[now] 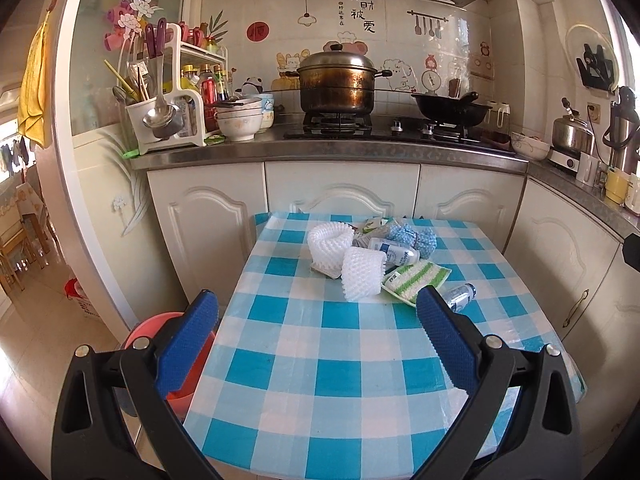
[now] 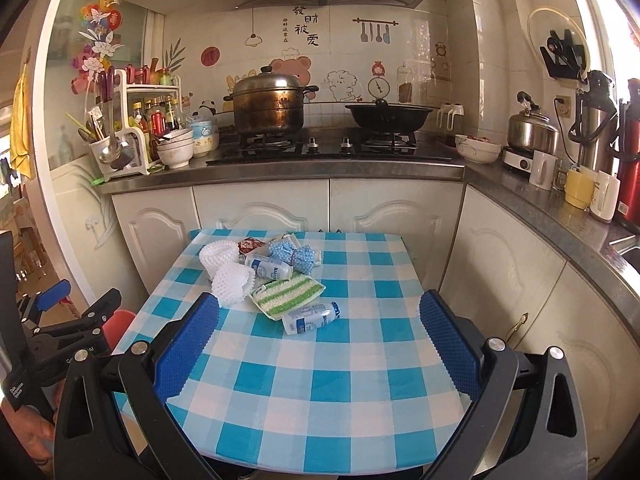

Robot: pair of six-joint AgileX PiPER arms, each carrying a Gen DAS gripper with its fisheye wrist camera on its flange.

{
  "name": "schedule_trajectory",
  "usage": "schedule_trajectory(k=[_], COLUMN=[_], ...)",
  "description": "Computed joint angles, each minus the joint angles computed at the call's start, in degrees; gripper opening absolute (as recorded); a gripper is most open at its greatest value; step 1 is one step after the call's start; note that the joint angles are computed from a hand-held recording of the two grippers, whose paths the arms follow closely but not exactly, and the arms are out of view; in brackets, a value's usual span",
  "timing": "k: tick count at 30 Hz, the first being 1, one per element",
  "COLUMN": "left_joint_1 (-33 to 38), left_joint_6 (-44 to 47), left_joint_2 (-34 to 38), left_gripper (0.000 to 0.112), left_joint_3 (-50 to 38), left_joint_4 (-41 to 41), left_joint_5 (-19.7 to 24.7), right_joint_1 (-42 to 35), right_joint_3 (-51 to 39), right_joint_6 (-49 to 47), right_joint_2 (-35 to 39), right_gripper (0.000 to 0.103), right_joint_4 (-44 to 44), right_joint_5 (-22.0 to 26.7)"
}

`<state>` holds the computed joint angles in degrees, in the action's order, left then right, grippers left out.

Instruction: Collect trash

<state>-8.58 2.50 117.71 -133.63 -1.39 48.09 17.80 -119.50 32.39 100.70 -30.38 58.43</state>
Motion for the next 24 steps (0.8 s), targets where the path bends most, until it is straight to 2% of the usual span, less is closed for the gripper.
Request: schedule_trajectory(k=[13,24], left_joint_1=[0.3,0.2], left_joint_6=[1.6,2.0], left_joint_2=[-2.8,-2.7], left_gripper=[0.100,0.100], left_joint_3=[4.6,3.9], left_joint_4=[-1.0,-1.9], left_joint_5=[-2.8,-2.3], right_joint_1=[0.9,1.1], right_joint_3=[2.4,4.7], right_joint_6=[2.0,3.6], right_joint_2=[-1.6,-2.8], right_gripper=[0.099,0.099], right_joint_4=[-2.6,-4.7], right_joint_5=[-1.4,-2.7])
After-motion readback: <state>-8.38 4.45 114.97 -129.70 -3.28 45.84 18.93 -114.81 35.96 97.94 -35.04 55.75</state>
